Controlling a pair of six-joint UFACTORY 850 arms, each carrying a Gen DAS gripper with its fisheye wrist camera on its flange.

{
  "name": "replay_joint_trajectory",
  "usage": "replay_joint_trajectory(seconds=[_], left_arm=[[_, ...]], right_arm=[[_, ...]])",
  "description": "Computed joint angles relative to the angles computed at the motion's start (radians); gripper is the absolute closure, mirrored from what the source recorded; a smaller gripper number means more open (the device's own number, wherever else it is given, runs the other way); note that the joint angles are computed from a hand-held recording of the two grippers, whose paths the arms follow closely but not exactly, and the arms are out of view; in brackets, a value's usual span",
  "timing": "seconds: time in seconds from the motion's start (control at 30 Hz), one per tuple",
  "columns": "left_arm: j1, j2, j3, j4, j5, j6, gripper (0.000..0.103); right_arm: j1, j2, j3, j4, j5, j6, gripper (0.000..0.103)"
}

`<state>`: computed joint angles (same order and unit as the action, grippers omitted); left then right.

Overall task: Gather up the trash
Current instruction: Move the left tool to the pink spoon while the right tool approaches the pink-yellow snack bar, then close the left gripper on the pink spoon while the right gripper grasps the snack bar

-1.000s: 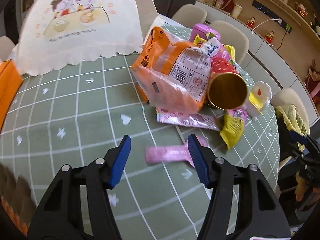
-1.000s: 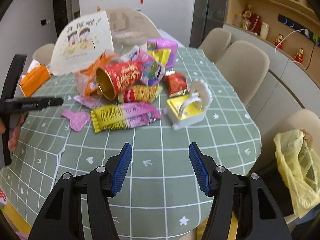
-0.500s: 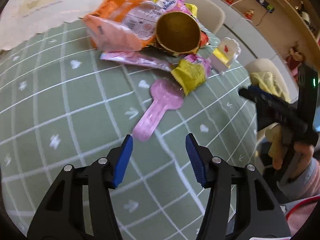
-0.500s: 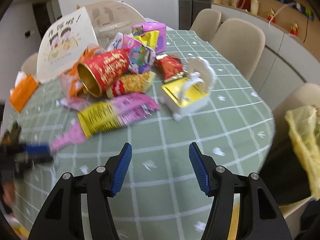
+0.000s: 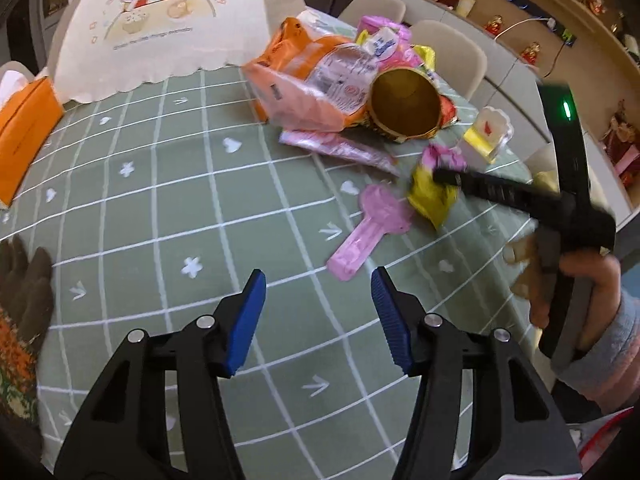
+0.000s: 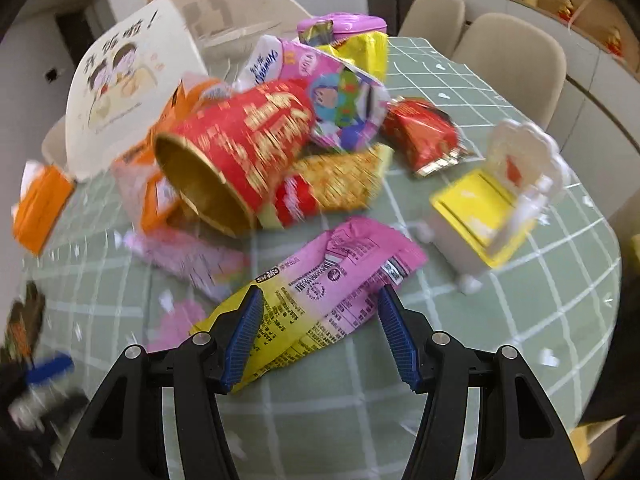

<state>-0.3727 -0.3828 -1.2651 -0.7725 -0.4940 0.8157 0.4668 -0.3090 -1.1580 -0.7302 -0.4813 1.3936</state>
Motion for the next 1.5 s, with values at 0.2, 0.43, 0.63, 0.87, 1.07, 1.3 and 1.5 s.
replay_joint_trajectory(seconds=[0.2,0.43,0.63,0.87,1.07,1.3,1.5], left_arm=[[-0.042,-0.097,-0.123,-0.019,-0.073,0.097,0.051],[-0.112,-0.216,-0.274,0.248,-0.069,-0.076,0.051],[-0.126,-0.223,-0.289,0.313,-0.045,-0.188,0.073],[-0.118,-0.206,-0.288,0.383,-0.041,-0.408,0.092],[-0.127,-0.168,-0.247,0.373,-0.018,-0.394,0.092],[-0.123,-0.169,-0.247,0.223,-0.017,-0.186,0.076],[-0.121,-0.218,-0.299,0.236,-0.02,-0.188,0.071]], right_arm=[[-0.02,0.117,0.133,-0.016,-0.019,-0.063,0.047],[-0.042,0.202,0.215,-0.062,0.026,0.036,0.047],[-0.066,0.188,0.205,0.003,0.067,0.07,0.047],[-0.06,0.14,0.175,0.026,0.035,0.044,0.047],[-0.063,0.14,0.182,0.049,0.05,0.007,0.049],[-0.069,0.134,0.172,0.07,0.039,-0.031,0.049],[-0.067,0.147,0.185,0.075,0.036,-0.038,0.049]])
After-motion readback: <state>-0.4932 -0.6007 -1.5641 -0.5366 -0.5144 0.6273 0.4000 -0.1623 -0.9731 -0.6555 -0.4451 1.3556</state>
